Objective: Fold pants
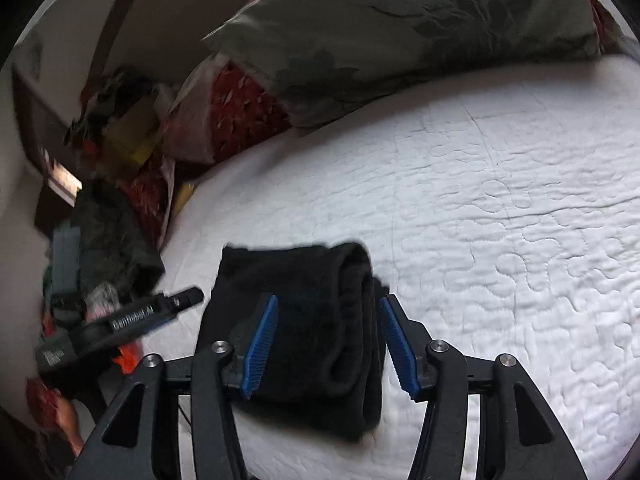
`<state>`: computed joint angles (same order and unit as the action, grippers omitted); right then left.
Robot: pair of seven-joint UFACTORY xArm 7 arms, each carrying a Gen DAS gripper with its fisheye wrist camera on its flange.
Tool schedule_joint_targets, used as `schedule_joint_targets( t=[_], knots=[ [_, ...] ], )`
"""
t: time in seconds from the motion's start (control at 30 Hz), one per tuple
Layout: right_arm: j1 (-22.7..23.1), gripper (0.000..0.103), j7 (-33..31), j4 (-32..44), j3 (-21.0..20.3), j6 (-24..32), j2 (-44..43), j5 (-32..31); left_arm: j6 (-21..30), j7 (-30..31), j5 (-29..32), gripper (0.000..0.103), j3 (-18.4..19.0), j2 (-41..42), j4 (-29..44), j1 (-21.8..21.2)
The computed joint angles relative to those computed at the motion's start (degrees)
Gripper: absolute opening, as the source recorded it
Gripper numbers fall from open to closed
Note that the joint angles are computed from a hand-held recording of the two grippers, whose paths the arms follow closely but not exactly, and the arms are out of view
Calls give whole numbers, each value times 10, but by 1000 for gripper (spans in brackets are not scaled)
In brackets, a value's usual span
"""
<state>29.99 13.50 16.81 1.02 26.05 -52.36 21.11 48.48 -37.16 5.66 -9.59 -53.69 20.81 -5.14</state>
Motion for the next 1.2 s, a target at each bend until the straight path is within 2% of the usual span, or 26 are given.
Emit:
schedule_joint_targets(
  t=[0.13,0.27,0.33,0.47,0.6,0.8,0.9,0.97,1.07,1.13,1.17,1.2],
  knots=[
    [-23,57,16,-20,29,36,-18,-30,0,-8,-2,60,-13,7,-15,-13],
    [-37,76,26,-49,8,47,-18,-29,6,-11,-1,61,-12,13,-23,-22],
    [-36,76,24,-61,-9,49,-36,-18,12,-11,2,61,-12,10,-21,-22],
    [-45,78,32,-42,8,81,-38,-30,30,-5,1,60,-5,0,-20,-27],
    [-45,78,44,-40,8,103,-69,-22,50,18,-13,60,28,-46,-36,-22],
    [-59,80,52,-41,-5,139,-143,-14,79,51,-60,60,115,-139,-77,37],
    [-39,80,46,-38,-4,125,-128,4,79,64,-86,60,123,-141,-82,53],
    [-27,80,44,-35,5,117,-109,9,78,65,-107,60,116,-143,-86,48],
    [-14,76,49,-34,19,108,-78,11,56,66,-120,62,98,-110,-82,41],
    [-2,63,48,-34,24,95,-60,15,54,66,-112,63,77,-58,-67,36],
    [0,53,46,-34,27,94,-54,11,60,64,-100,63,61,-28,-57,36],
    [-4,50,48,-31,38,100,-45,-1,64,66,-87,65,50,-5,-50,32]
  ],
)
